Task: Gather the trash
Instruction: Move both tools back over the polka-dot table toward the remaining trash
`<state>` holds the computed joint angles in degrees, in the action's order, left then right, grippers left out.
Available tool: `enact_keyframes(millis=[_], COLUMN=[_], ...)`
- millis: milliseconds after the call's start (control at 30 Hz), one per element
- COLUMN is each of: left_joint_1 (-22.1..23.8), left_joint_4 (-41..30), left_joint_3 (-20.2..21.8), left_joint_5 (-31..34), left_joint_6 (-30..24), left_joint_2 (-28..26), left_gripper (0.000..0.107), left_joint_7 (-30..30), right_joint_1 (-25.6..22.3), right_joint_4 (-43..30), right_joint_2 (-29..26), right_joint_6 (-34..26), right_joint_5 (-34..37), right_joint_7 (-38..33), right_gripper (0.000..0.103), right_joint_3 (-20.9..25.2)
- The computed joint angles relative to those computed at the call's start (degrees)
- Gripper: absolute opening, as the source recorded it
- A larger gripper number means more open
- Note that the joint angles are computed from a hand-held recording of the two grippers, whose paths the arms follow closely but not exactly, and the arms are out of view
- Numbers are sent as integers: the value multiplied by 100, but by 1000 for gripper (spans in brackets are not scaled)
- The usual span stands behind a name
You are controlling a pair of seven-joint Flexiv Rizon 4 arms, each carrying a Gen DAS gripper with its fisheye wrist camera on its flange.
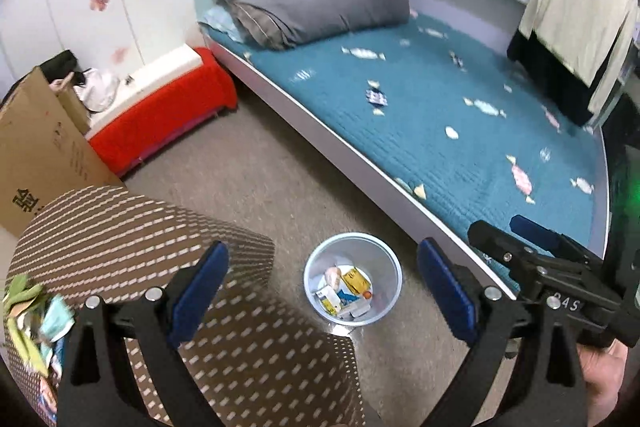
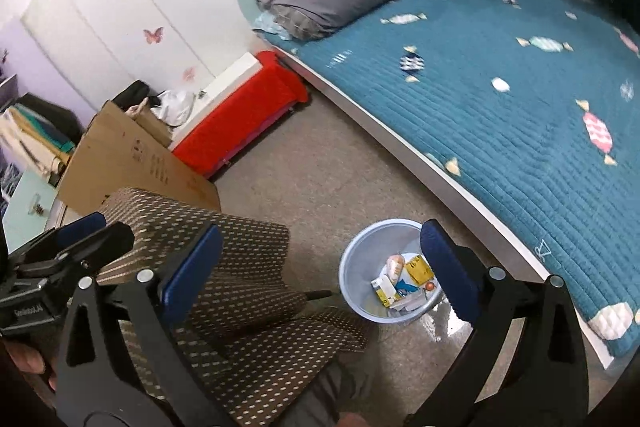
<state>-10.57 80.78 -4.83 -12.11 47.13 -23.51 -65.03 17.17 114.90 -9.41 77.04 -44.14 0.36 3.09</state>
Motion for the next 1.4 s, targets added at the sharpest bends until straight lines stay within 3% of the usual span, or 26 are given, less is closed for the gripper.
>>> enact_keyframes(millis=[600, 800, 1100, 1400], left_joint_1=[745, 928, 1301, 1563], left_joint_4=[1908, 2265, 2642, 3086], left_joint_3=[203, 404, 668, 872], left_joint_5=[-1779, -2151, -2631, -3010], left_joint_6=[949, 1158, 1035, 1409], left_joint_2=[1564, 1778, 1935, 2036], left_gripper=[94, 94, 94, 94], left_joint_7=[1463, 1798, 2151, 3000], right_joint_1=[788, 1164, 1655, 1961], right_joint_4=[-1382, -2022, -2769, -3293], right_joint_2=[-303, -678, -1182, -1585], right_joint_6=[-780, -1114, -1349, -1639], right_joint_5=[50, 407, 805, 1251], right_joint_7=[-940, -1591, -2266, -2800], right_gripper=[97, 97, 97, 97], right_joint_3=[360, 431, 391, 415])
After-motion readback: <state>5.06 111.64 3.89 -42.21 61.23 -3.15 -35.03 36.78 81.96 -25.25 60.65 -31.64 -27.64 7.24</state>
